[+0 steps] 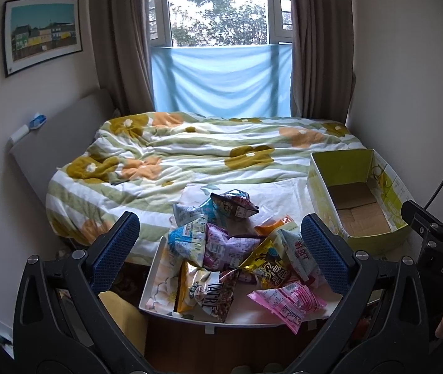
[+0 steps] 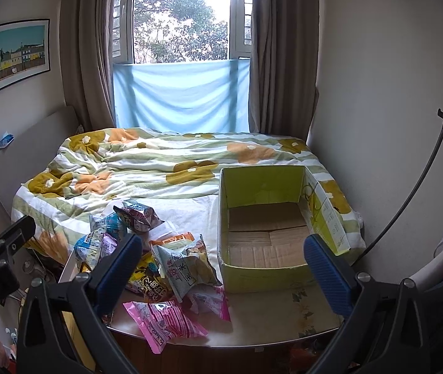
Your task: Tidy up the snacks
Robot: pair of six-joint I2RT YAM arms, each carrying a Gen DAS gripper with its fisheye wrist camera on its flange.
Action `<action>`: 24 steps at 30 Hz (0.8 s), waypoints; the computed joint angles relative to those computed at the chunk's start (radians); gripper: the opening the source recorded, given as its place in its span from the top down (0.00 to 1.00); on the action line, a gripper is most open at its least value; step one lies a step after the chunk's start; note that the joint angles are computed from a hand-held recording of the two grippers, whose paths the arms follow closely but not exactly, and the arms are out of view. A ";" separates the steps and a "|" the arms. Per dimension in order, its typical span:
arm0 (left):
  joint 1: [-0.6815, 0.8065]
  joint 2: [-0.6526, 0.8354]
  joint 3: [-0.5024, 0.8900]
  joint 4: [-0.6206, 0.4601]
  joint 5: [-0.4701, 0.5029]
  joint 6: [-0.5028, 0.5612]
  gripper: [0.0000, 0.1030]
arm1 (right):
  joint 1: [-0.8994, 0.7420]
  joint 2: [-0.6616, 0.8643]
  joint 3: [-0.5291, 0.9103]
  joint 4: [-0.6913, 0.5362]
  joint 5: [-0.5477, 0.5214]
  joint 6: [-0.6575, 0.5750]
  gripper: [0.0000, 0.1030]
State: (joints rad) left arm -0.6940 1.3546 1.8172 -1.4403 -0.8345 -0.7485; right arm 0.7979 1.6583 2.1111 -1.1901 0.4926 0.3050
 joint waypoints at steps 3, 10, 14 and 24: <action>-0.001 0.001 0.002 -0.004 -0.001 -0.003 0.01 | 0.000 0.001 0.001 -0.001 0.001 0.000 0.00; -0.006 -0.002 -0.003 -0.007 -0.003 -0.010 0.01 | 0.005 0.005 0.009 -0.007 0.003 0.002 0.00; -0.006 -0.003 -0.007 -0.005 -0.006 -0.011 0.01 | 0.007 0.006 0.011 -0.008 0.003 0.005 0.00; -0.024 0.002 0.000 -0.025 -0.021 -0.036 0.01 | 0.015 0.003 0.015 -0.012 0.004 0.009 0.00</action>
State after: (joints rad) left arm -0.7185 1.3566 1.8168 -1.4653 -0.8556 -0.7844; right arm 0.8133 1.6615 2.1261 -1.2024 0.4961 0.3145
